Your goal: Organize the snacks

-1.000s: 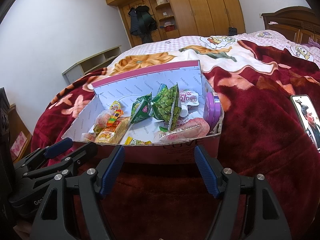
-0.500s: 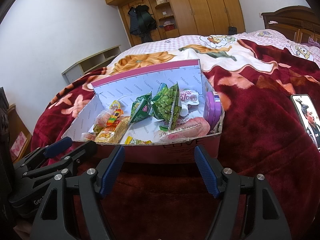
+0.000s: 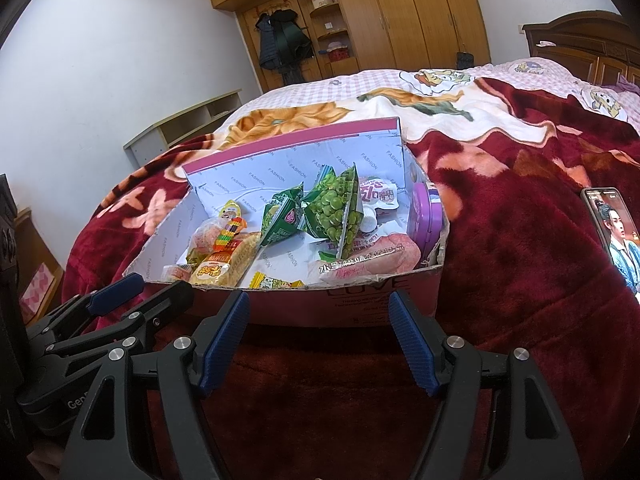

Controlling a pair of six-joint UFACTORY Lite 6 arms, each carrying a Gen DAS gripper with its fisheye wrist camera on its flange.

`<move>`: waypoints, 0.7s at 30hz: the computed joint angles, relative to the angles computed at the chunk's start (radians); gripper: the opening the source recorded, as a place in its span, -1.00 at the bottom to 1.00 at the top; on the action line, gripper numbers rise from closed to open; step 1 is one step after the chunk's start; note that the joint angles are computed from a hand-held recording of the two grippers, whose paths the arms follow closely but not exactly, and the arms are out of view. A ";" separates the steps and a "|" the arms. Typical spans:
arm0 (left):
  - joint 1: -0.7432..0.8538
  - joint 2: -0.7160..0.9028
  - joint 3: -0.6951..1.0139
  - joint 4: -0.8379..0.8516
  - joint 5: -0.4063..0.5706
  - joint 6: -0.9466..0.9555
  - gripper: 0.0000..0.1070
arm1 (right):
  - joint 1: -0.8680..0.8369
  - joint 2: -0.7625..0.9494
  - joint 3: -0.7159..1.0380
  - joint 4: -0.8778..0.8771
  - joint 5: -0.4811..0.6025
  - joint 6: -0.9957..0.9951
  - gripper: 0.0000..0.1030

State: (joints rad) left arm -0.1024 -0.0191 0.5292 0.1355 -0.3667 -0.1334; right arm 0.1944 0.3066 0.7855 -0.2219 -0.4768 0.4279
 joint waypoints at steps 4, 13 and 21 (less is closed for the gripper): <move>0.001 0.000 0.000 0.002 0.000 -0.001 0.37 | 0.000 0.000 0.000 0.001 0.001 -0.001 0.43; 0.017 0.003 -0.003 0.042 -0.003 -0.034 0.37 | -0.001 -0.001 0.001 -0.004 0.004 0.003 0.43; 0.023 0.001 -0.009 0.053 -0.003 -0.047 0.38 | -0.001 -0.003 -0.002 -0.002 0.002 0.001 0.43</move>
